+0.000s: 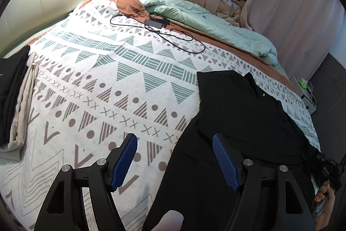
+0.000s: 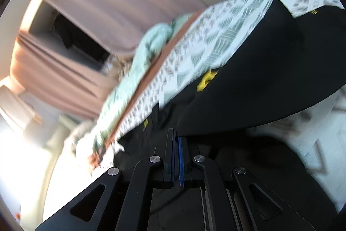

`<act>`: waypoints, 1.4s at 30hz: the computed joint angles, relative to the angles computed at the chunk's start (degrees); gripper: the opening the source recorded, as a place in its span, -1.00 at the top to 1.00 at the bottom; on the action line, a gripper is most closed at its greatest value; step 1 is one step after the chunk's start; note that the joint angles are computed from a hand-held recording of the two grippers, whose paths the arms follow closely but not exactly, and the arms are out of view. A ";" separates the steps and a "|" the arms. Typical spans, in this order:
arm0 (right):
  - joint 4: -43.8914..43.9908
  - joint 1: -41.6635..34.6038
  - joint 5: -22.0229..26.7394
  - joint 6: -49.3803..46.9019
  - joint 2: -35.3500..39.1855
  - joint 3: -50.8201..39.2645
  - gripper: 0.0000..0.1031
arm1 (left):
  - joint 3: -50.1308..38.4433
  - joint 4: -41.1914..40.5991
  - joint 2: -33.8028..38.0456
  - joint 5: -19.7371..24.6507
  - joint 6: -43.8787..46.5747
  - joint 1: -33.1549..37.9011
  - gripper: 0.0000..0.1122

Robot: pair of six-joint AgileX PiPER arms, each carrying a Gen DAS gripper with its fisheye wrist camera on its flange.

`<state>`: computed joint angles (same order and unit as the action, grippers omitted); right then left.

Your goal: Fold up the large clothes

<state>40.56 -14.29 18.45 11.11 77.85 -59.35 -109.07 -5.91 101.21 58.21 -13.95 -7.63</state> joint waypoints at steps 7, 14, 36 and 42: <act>2.19 2.34 3.13 0.66 3.12 0.46 -0.21 | 1.24 0.60 -0.77 -0.84 1.16 -0.04 -0.31; 4.49 -1.88 1.78 -0.44 -3.20 5.62 -0.26 | 0.15 -1.33 -0.09 0.03 2.18 -0.30 -0.31; 43.53 -43.14 20.68 -41.99 -5.31 21.99 -0.25 | 1.85 0.97 0.43 -0.10 8.75 -1.97 -0.31; 42.12 -40.47 13.64 -38.71 -4.03 20.64 0.50 | -0.72 2.09 3.10 2.21 6.95 -1.64 -0.31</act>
<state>82.69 -54.76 32.09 -27.60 73.82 -38.72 -109.80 -3.81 104.31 60.42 -7.00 -9.28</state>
